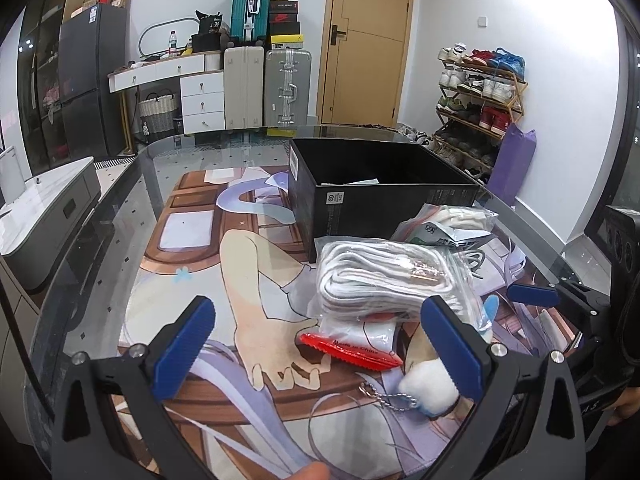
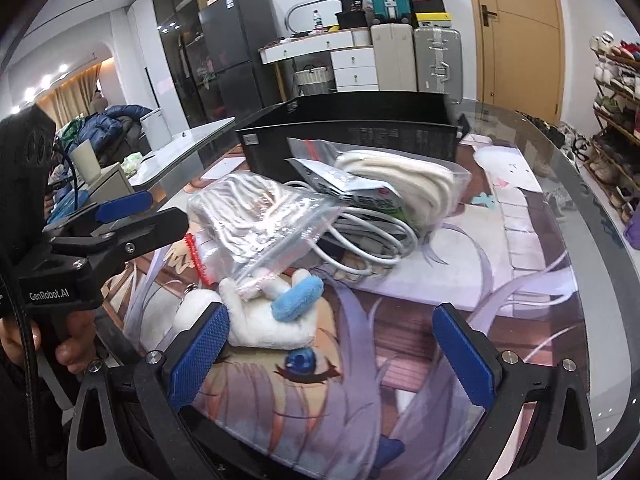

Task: Organize soft objects
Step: 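Move both tools back from the box to the remaining pile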

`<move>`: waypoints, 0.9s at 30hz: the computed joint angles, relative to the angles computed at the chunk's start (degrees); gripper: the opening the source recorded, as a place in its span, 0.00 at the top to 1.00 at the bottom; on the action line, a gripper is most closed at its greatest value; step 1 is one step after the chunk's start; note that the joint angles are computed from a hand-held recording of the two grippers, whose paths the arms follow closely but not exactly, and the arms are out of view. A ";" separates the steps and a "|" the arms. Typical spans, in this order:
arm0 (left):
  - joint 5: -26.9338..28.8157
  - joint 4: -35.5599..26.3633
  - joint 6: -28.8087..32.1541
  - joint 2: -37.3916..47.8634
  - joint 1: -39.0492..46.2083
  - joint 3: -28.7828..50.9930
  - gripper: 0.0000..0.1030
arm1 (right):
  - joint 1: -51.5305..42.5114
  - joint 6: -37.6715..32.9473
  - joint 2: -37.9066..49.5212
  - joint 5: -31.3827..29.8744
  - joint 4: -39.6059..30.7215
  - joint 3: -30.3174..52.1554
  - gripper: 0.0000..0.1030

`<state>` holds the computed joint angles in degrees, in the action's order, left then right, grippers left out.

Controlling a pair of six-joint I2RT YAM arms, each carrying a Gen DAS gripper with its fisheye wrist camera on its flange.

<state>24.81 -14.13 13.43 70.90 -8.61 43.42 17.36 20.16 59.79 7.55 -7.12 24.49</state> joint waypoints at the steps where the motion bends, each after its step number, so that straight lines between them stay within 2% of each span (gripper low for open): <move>1: 0.33 -0.03 0.00 0.24 0.07 0.08 0.00 | -0.55 0.02 0.02 -0.67 0.21 -0.10 0.01; 11: 1.73 -0.90 0.36 0.65 0.53 0.46 0.00 | -0.74 -0.86 4.27 -3.88 3.65 1.28 0.01; 17: 1.73 -0.84 0.23 1.02 0.45 0.58 0.00 | -2.68 -1.82 4.62 -8.17 6.06 1.02 0.28; 21: 1.41 -0.92 0.38 1.15 0.04 0.65 0.00 | -4.47 -3.74 3.26 -13.05 6.41 0.03 0.50; 24: 1.29 -0.98 0.11 0.94 -0.23 0.63 0.00 | -5.01 -4.64 1.22 -12.88 5.57 -0.67 0.55; 27: 1.31 -1.07 0.12 0.97 -0.20 0.72 0.00 | -6.96 -4.43 -1.83 -12.84 4.99 -2.57 0.55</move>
